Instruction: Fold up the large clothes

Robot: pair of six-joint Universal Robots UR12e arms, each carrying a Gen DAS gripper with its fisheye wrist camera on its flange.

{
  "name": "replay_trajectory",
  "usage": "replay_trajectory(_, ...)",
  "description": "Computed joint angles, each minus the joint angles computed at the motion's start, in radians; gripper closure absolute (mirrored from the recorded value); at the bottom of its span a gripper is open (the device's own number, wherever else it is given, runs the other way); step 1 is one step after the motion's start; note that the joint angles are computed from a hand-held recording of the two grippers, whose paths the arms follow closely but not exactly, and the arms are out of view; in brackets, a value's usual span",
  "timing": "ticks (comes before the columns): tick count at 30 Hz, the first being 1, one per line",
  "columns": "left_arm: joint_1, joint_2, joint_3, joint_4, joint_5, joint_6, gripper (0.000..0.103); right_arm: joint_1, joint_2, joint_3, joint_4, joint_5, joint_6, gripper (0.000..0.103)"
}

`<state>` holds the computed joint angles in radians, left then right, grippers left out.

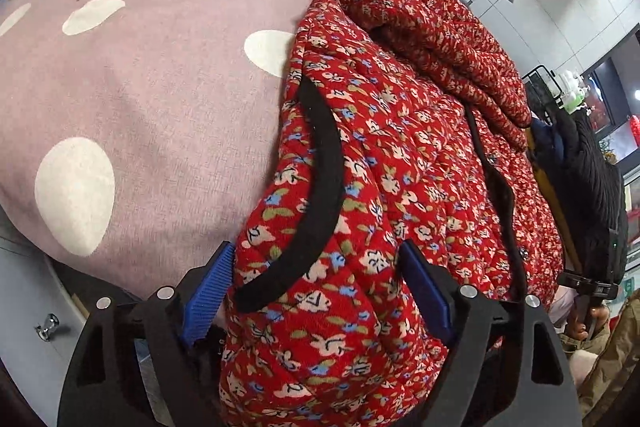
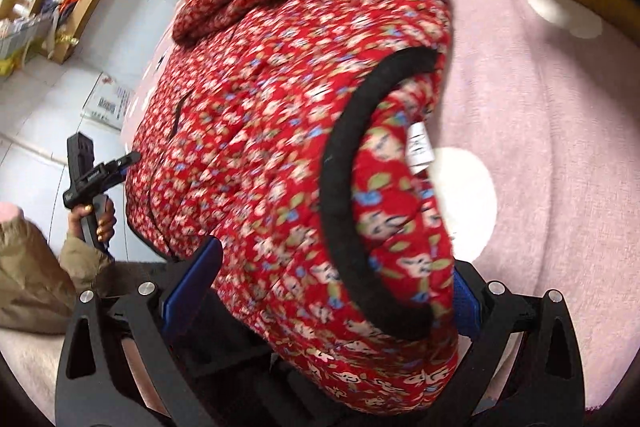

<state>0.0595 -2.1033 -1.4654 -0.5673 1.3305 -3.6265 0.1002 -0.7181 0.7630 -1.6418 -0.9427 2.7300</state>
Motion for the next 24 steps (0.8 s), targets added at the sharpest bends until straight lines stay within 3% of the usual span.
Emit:
replay_trajectory(5, 0.011, 0.028, -0.049, 0.054, -0.049, -0.006, 0.029, -0.004, -0.003, -0.007, 0.044, 0.024, -0.069, 0.01)
replay_trajectory(9, 0.022, 0.052, -0.076, 0.009, -0.042, -0.005, 0.03, -0.014, 0.004, -0.017, 0.026, 0.005, -0.014, 0.015)
replay_trajectory(13, 0.037, 0.074, -0.113, 0.047, -0.031, -0.041, 0.03, -0.038, -0.002, -0.005, -0.002, 0.037, 0.052, 0.015)
replay_trajectory(16, 0.049, 0.073, -0.121, 0.048, -0.079, -0.041, 0.03, -0.043, 0.001, -0.009, 0.039, 0.018, 0.035, 0.015)
replay_trajectory(20, 0.042, 0.052, -0.096, -0.003, -0.148, 0.014, 0.029, -0.032, -0.002, 0.007, 0.106, 0.005, -0.018, 0.015)
replay_trajectory(24, 0.022, 0.036, -0.066, -0.048, -0.132, 0.077, 0.028, -0.008, -0.018, 0.027, 0.066, -0.049, -0.074, 0.015)
